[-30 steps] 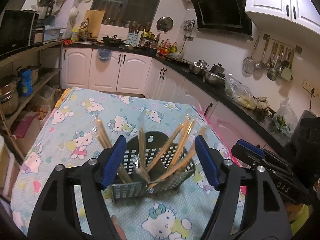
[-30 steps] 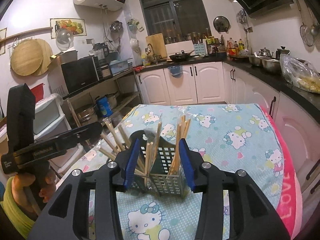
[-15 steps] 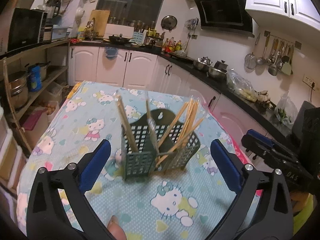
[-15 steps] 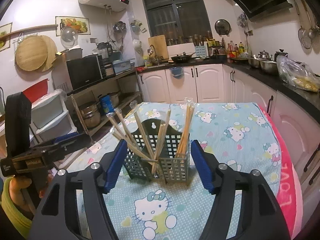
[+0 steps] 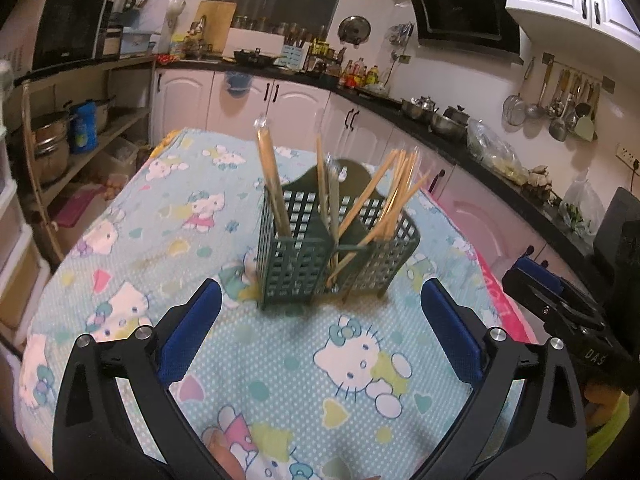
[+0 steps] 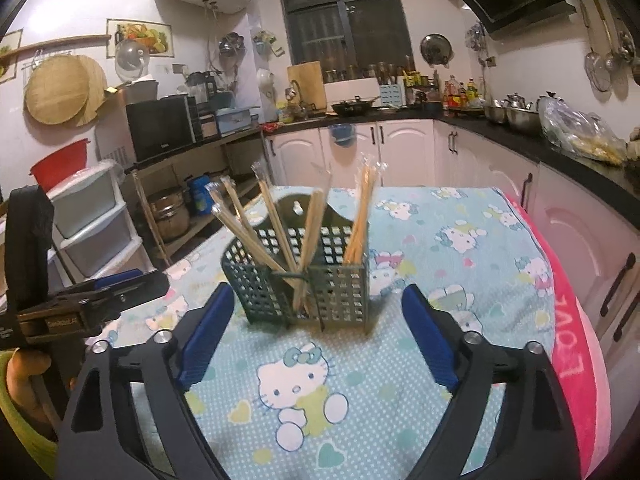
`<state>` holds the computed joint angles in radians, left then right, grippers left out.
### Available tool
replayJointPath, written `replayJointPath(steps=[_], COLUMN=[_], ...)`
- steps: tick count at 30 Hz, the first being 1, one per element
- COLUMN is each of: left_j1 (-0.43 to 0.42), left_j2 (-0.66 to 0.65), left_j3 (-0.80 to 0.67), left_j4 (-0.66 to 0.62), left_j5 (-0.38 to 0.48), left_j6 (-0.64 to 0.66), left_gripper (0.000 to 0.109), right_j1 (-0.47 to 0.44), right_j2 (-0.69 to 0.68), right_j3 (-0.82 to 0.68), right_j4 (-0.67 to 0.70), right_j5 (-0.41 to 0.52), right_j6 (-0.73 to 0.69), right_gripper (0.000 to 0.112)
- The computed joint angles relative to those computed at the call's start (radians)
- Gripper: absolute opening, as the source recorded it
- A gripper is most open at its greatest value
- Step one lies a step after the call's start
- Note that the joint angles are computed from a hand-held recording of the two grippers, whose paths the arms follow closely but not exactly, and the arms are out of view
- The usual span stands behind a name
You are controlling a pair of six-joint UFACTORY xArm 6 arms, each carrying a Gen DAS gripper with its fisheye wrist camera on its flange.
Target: Organize utensils
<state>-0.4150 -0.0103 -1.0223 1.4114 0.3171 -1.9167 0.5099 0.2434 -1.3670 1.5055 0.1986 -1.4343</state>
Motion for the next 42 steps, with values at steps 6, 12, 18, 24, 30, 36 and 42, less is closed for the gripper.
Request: replayJointPath(steps=[6,12,18,24,30,36,42], left_j1=[-0.018,-0.047,-0.059,-0.072,-0.085,-0.100,-0.111], left_j2=[0.019,0.044,0.060,0.074,0.093,0.105,0.115], left_j3=[0.018,0.025,0.033,0.029,0.024,0.028,0.029], left_j4=[0.081,0.182,0.278,0.325,0.365,0.412,0.424], left_j5=[0.024,0.090,0.136,0.182,0.221,0.264,0.294], left_j6=[-0.109,-0.226,-0.336,-0.379,-0.413,-0.456,-0.470], left_gripper=[0.091,0.091,0.091,0.091,0.091,0.091,0.091], right_j1=[0.001,0.003,-0.006,-0.031,-0.049,-0.059,-0.058], right_j2=[0.015,0.039,0.058,0.066,0.081,0.086,0.102], right_j3=[0.023,0.017,-0.004,-0.017,-0.020,-0.012,-0.027], right_j4=[0.097,0.324,0.594,0.921,1.118,1.275,1.311], right_j5=[-0.011,-0.035,-0.037,-0.019,0.002,0.033,0.025], right_j6=[-0.096,-0.315,-0.602,-0.949,-1.164,-1.342,-1.379], right_gripper=[0.088,0.095,0.096,0.096,0.096,0.096,0.096])
